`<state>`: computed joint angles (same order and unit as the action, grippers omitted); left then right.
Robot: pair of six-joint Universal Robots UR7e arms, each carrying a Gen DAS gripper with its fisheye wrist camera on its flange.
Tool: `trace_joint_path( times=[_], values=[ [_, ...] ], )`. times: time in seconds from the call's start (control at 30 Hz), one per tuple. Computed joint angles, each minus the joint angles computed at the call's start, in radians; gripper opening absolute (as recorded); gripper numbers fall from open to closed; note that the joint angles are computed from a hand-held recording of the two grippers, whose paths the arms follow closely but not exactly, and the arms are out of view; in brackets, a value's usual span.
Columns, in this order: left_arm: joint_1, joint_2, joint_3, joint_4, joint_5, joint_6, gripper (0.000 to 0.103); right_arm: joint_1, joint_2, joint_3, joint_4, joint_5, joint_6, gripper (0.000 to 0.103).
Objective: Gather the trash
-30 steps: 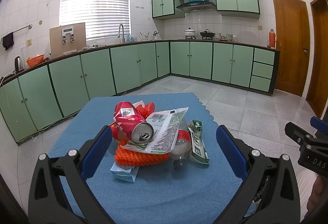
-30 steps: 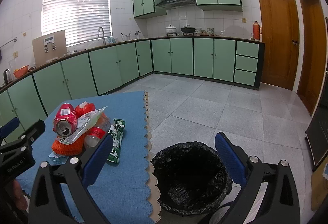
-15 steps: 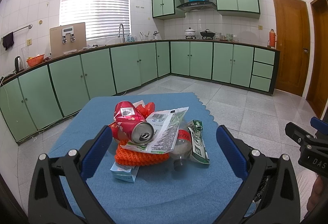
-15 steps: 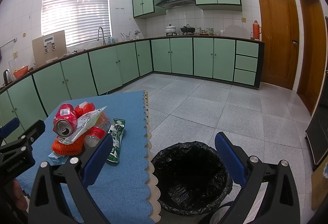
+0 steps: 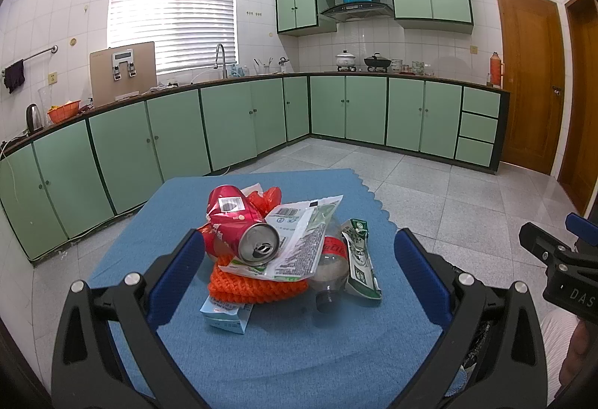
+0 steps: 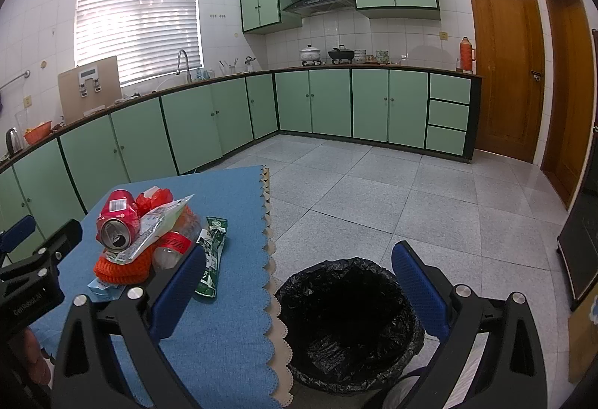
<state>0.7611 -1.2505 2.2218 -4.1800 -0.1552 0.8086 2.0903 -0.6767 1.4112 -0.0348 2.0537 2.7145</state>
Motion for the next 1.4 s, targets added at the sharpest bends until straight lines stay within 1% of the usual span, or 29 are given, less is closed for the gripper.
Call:
trace_joint_path(
  times=[0.37, 0.4, 0.43, 0.53, 0.6, 0.63, 0.67, 0.83, 0.9, 0.97, 1.0, 1.07, 1.13, 1.27, 1.33, 1.4],
  values=[
    [-0.001, -0.002, -0.001, -0.002, 0.002, 0.004, 0.098, -0.002, 0.000, 0.001, -0.003, -0.001, -0.002, 0.097],
    [0.000, 0.005, -0.005, -0.020, -0.001, 0.021, 0.098, -0.002, 0.000, 0.001, -0.003, -0.001, -0.002, 0.097],
    [0.003, 0.012, -0.019, -0.065, -0.003, 0.075, 0.098, -0.002, 0.000, 0.001, -0.003, -0.002, -0.003, 0.097],
    [0.016, 0.008, -0.034, -0.118, -0.008, 0.143, 0.098, -0.004, 0.005, -0.004, -0.006, -0.005, -0.013, 0.097],
    [0.033, 0.012, -0.059, -0.205, -0.013, 0.244, 0.098, -0.005, 0.013, -0.007, -0.011, -0.009, -0.018, 0.097],
    [0.044, 0.008, -0.065, -0.235, -0.020, 0.277, 0.098, -0.005, 0.021, -0.012, -0.013, -0.014, -0.021, 0.097],
    [0.058, 0.007, -0.066, -0.240, -0.029, 0.281, 0.098, -0.008, 0.025, -0.021, -0.009, -0.017, -0.024, 0.097],
    [0.104, -0.004, -0.086, -0.318, -0.049, 0.375, 0.098, -0.008, 0.072, -0.058, 0.000, -0.041, -0.029, 0.097],
    [0.126, -0.016, -0.065, -0.269, -0.055, 0.315, 0.098, -0.007, 0.108, -0.088, 0.009, -0.052, -0.037, 0.097],
    [0.146, -0.011, -0.065, -0.276, -0.061, 0.321, 0.098, -0.009, 0.129, -0.113, 0.038, -0.062, -0.030, 0.095],
    [0.157, -0.010, -0.064, -0.269, -0.064, 0.317, 0.098, -0.012, 0.151, -0.142, 0.074, -0.076, -0.018, 0.094],
    [0.177, -0.012, -0.058, -0.233, -0.069, 0.275, 0.098, -0.011, 0.171, -0.168, 0.097, -0.081, -0.016, 0.092],
    [0.201, -0.022, -0.051, -0.174, -0.083, 0.207, 0.098, -0.006, 0.193, -0.194, 0.109, -0.076, -0.023, 0.091],
    [0.242, -0.023, -0.059, -0.098, -0.117, 0.141, 0.098, -0.002, 0.222, -0.236, 0.126, -0.074, -0.028, 0.090],
    [0.258, -0.027, -0.057, -0.046, -0.132, 0.087, 0.096, 0.000, 0.242, -0.267, 0.134, -0.067, -0.034, 0.090],
    [0.280, -0.034, -0.057, 0.033, -0.154, 0.007, 0.093, 0.001, 0.257, -0.295, 0.143, -0.059, -0.040, 0.090]
  ],
)
